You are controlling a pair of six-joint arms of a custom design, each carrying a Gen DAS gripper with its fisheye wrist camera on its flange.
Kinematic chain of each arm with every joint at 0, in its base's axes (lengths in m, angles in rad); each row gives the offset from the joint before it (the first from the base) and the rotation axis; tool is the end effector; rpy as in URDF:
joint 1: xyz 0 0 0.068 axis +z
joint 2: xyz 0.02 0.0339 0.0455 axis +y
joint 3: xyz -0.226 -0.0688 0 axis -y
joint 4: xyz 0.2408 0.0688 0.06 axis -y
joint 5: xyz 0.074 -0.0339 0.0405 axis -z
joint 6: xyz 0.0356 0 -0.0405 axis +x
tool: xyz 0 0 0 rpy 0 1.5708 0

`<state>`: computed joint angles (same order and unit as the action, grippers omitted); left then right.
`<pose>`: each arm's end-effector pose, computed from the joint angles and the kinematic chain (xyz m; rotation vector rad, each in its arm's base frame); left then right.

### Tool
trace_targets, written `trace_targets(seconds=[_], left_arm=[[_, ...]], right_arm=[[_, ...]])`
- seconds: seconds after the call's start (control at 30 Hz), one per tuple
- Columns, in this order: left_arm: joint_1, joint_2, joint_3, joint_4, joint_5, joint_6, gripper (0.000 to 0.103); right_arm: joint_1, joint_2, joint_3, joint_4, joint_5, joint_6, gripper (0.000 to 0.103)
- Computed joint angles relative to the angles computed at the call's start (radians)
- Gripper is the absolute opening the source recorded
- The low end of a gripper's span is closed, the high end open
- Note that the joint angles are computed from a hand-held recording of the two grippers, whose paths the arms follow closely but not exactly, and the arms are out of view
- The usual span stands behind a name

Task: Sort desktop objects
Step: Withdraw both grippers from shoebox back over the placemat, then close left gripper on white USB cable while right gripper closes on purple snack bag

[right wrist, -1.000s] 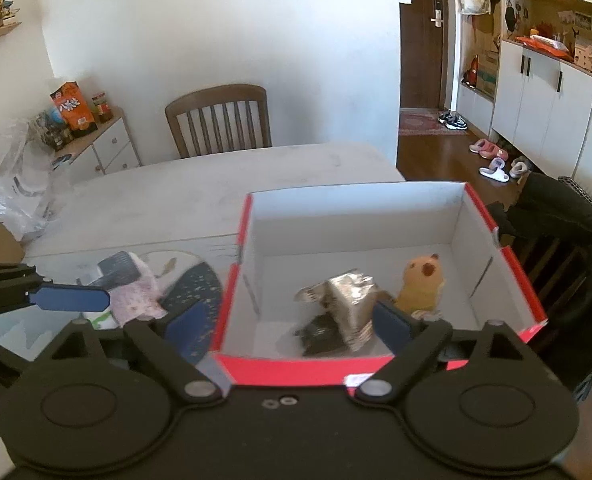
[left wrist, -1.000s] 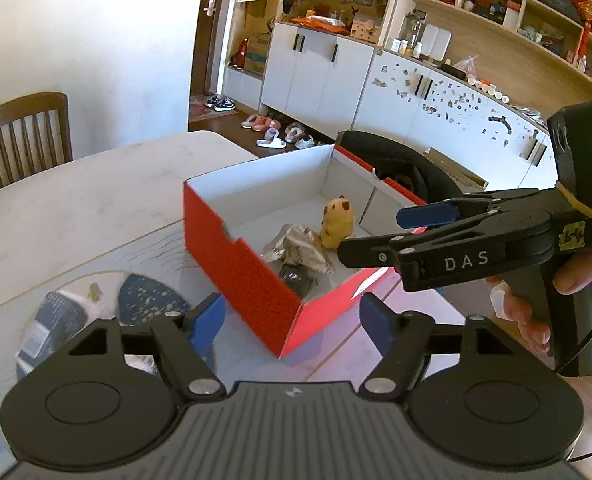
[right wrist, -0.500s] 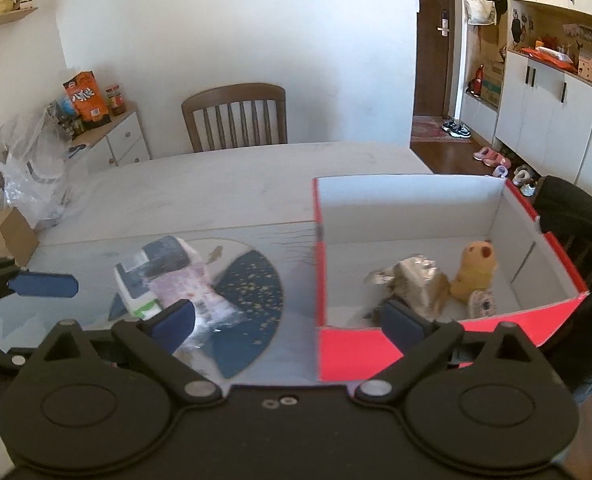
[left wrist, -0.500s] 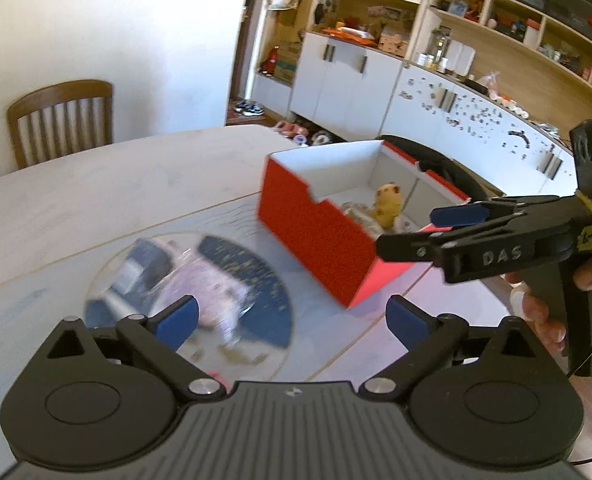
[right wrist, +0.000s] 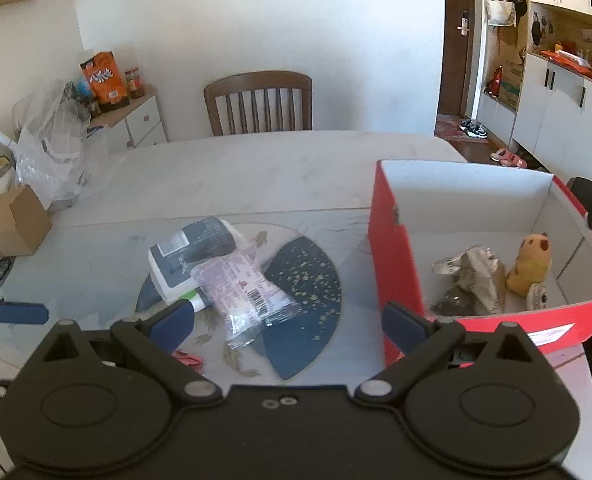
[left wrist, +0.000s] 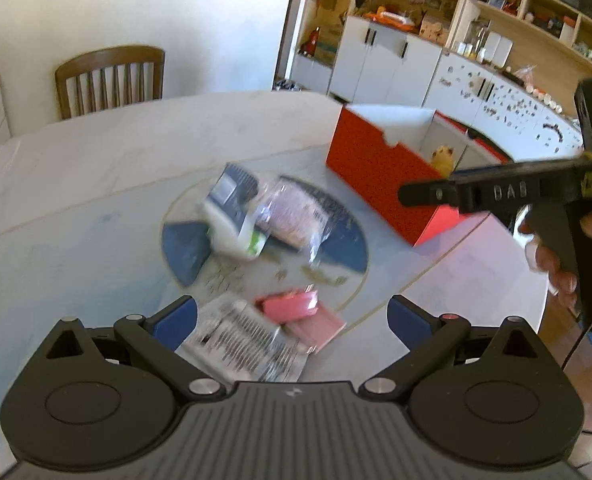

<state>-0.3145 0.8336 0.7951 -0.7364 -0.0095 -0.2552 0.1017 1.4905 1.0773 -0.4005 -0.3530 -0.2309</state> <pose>0.1801 -0.0582 0.2548 0.0653 2.3607 -0.2682 0.3174 0.0448 0.2190 -0.5518 2.2831 0.3569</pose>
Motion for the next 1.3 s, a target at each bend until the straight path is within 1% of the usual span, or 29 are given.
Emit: trace_targets(seconds=[0.17,0.27,0.33,0.6,0.67,0.8,1.03,1.13,1.2,1.3], left_arm=[[0.016,-0.049,-0.066,-0.036,0.019,0.026,0.102],[0.021,-0.071,-0.103,-0.051,0.04,0.027,0.102],[0.015,-0.078,-0.124,-0.054,0.034,0.022,0.102],[-0.052,-0.108,-0.191,-0.063,-0.048,-0.054,0.102],[-0.081,-0.108,-0.2,-0.065,-0.082,-0.081,0.102],[-0.118,-0.103,-0.215,-0.06,-0.112,-0.124,0.102],[-0.212,-0.083,-0.225,-0.054,-0.217,-0.203,0.101],[-0.223,-0.086,-0.232,-0.049,-0.228,-0.229,0.101],[-0.229,-0.088,-0.237,-0.046,-0.234,-0.235,0.098],[-0.244,-0.076,-0.236,-0.048,-0.251,-0.239,0.089]], right_arm=[[0.039,0.03,-0.006,0.031,0.035,0.006,0.1],[0.053,0.052,-0.001,0.044,0.047,0.005,0.1],[0.061,0.07,0.004,0.052,0.05,0.003,0.1],[0.093,0.144,0.018,0.124,0.049,-0.006,0.1],[0.105,0.171,0.03,0.139,0.061,-0.007,0.1],[0.116,0.23,0.059,0.16,0.059,-0.018,0.1],[0.158,0.347,0.113,0.209,0.121,-0.037,0.1],[0.172,0.394,0.143,0.215,0.142,-0.049,0.099],[0.18,0.413,0.155,0.22,0.156,-0.056,0.098],[0.186,0.435,0.174,0.221,0.161,-0.06,0.098]])
